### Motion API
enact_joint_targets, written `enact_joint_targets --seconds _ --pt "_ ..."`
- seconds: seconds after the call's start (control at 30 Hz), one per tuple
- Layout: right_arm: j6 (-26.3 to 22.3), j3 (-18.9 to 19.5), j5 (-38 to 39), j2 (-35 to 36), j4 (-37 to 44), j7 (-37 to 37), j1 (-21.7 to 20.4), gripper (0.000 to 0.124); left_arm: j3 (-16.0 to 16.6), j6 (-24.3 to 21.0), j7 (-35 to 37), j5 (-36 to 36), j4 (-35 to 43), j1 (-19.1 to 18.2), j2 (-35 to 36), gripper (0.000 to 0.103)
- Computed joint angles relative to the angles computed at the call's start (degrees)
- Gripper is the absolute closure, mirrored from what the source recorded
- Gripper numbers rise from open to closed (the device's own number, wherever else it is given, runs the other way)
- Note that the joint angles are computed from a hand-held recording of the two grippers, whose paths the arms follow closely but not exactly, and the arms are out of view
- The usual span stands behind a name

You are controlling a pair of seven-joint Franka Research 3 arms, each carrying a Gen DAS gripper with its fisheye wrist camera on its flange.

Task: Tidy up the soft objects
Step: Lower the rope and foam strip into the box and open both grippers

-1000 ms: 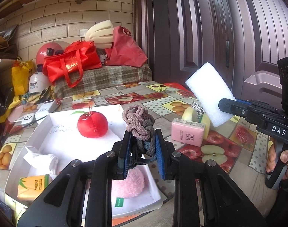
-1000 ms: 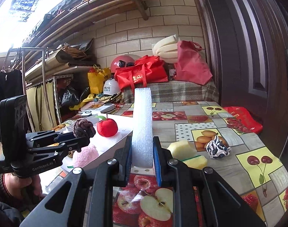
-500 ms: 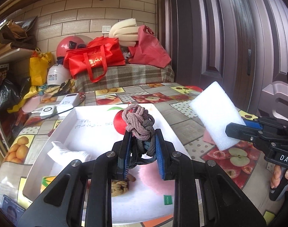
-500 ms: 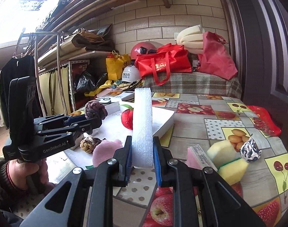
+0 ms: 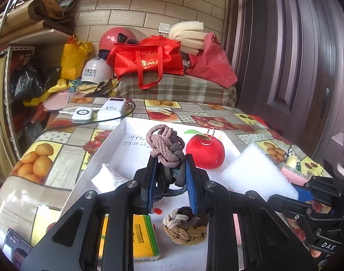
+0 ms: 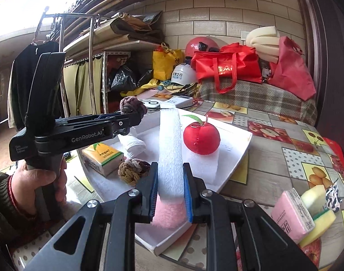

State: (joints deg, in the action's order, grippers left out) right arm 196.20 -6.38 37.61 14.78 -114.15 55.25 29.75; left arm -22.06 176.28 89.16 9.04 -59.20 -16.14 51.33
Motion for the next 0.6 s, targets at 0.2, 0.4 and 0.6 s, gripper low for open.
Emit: enact_joint_targets --seconds 0.2,0.4,0.6 --pt "-5.6 -8.3 0.1 4.3 6.3 3.0 6.0 0.105 1.9 -2.4 -0.3 -0.3 4.7 -1.5 2.2 0.080" --pt "-9.2 -17.6 -3.3 9.6 12.0 9.9 12.3 0.105 2.6 -7.1 -0.4 -2.6 12.2 -2.6 6.0 0.080" --pt "-8.6 -23.7 -7.0 10.9 11.7 16.3 16.9 0.053 10.8 -2.8 -9.8 -1.7 7.6 -5.1 3.0 0.014"
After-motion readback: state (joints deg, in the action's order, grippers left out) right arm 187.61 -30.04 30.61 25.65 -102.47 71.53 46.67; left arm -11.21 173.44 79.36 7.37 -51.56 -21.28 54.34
